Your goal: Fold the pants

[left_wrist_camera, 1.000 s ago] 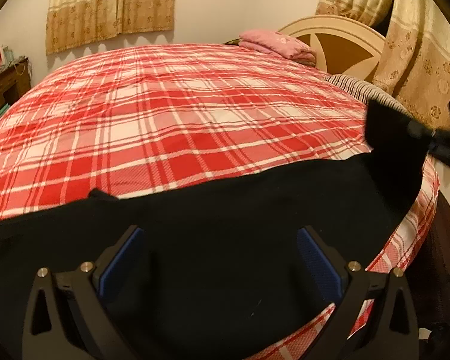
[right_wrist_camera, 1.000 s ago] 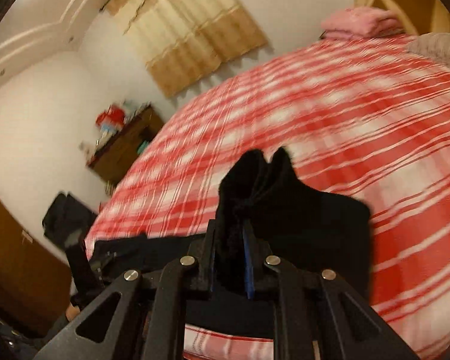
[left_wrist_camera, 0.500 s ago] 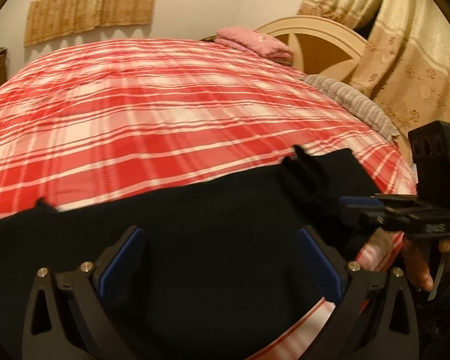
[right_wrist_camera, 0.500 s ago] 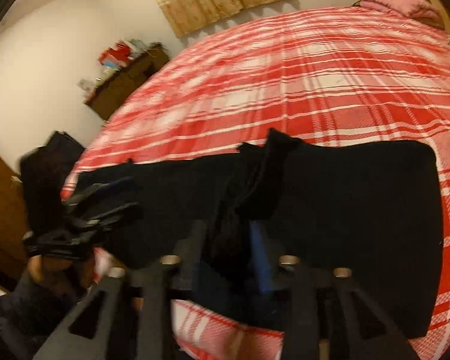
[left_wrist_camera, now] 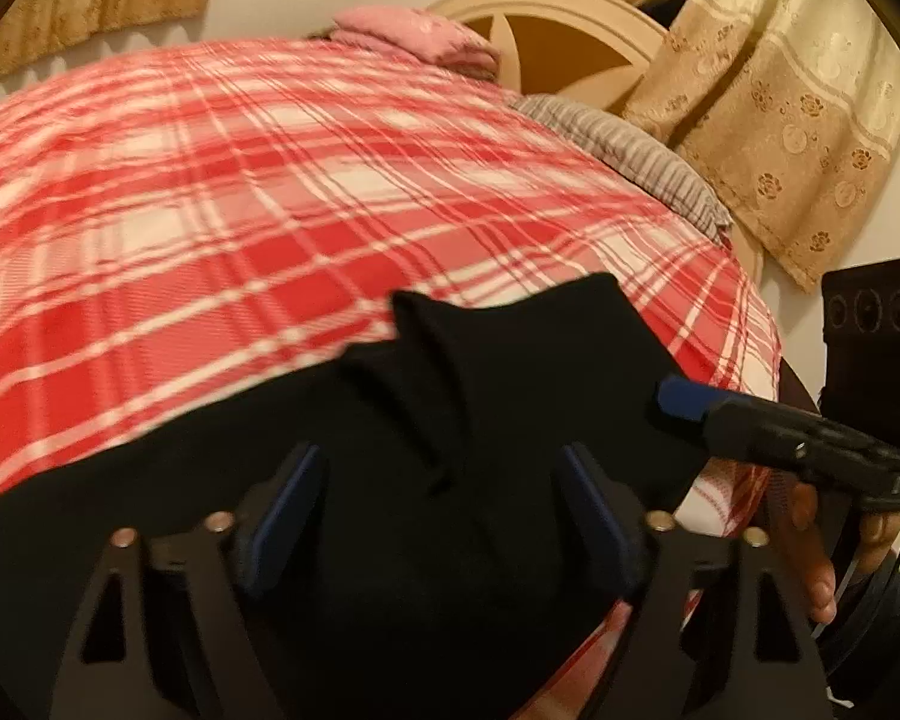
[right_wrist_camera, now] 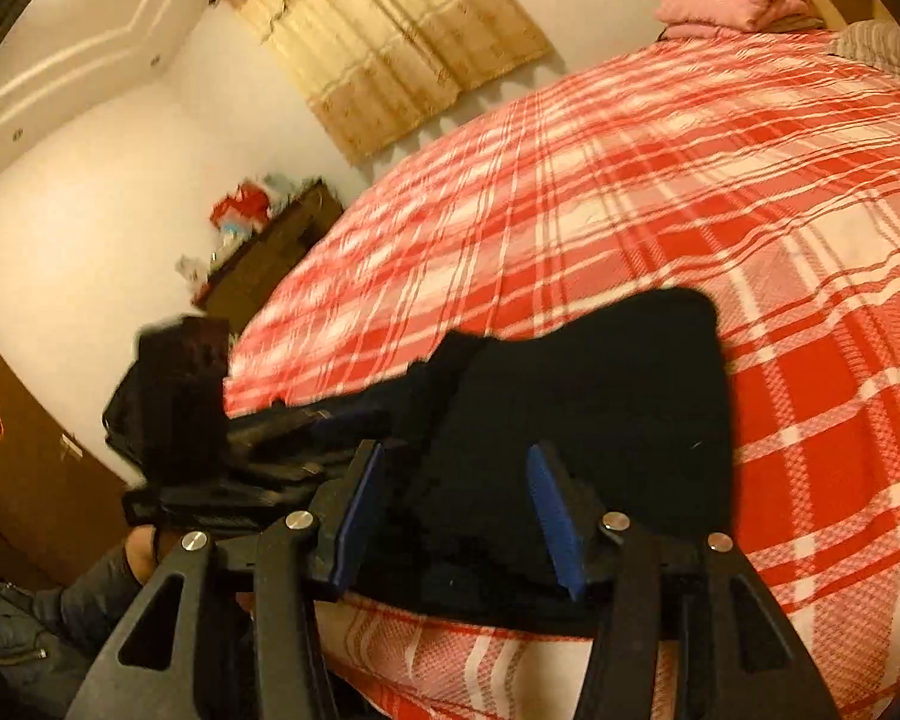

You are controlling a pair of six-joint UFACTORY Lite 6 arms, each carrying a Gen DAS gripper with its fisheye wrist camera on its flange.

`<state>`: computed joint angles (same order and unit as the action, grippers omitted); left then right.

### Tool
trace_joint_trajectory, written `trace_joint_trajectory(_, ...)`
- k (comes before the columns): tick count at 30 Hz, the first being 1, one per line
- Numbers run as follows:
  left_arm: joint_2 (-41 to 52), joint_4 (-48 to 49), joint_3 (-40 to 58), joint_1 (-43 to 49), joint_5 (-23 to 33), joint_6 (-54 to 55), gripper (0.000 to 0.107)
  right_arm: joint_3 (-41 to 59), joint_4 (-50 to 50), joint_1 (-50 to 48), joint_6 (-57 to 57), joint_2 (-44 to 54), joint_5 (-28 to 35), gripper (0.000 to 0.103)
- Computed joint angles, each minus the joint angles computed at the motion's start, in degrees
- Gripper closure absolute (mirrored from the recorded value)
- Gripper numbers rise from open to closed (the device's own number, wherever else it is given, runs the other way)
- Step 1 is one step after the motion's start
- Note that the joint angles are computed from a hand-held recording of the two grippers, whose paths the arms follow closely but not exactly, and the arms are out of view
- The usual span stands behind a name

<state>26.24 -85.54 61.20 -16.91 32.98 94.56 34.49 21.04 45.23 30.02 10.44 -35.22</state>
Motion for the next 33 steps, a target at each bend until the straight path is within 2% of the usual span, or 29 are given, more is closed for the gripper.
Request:
trace_joint_trajectory(2,0.6,-0.3,0.8,-1.1,-0.7,-1.4,0.032,-2.4,0.1,-0.2,1.2,-1.3,-3.0,0.051)
trace_joint_trajectory(3,0.5,-0.3,0.9,-1.4,-0.4,-1.5,0.038,-3.2,1.1,0.0,0.7,-2.0,-3.9,0.051)
trace_joint_trajectory(4,0.8,1.3,1.5,-1.7,0.4,-2.9,0.059,-3.9,2.5,0.4,-0.2,-2.6,-4.9,0.051)
trace_joint_trajectory(5,0.9,2.7,1.8,-1.9,0.6,-4.5,0.068,-4.5,3.5,0.6,-0.6,-2.9,-5.7,0.051)
trace_joint_trajectory(6,0.9,2.7,1.7,-2.0,0.5,-4.6,0.069,-5.0,4.1,0.7,-0.9,-3.4,-6.1,0.051)
trace_joint_trajectory(7,0.4,2.4,1.2,-1.6,1.1,-3.7,0.083,-5.5,5.0,0.9,-1.3,-3.9,-6.9,0.051)
trace_joint_trajectory(8,0.0,3.2,0.6,-0.9,2.1,-3.8,0.093,-5.8,5.7,1.1,-1.5,-4.3,-7.4,0.051)
trace_joint_trajectory(15,-6.8,3.7,-5.6,6.6,7.6,-2.0,0.093,-7.8,10.9,3.2,-4.5,-7.1,-10.4,0.05)
trace_joint_trajectory(20,-11.7,6.4,-9.6,16.0,10.5,-0.9,0.094,-5.7,10.6,3.8,-5.7,-4.9,-9.4,0.05)
trace_joint_trajectory(25,-9.9,9.1,-9.2,21.6,10.6,-1.0,0.094,-2.7,8.4,4.3,-6.2,-1.6,-7.9,0.05)
trace_joint_trajectory(33,-8.1,7.6,-10.1,21.5,9.3,0.9,0.094,2.3,8.8,6.4,-11.7,2.3,-3.9,0.05)
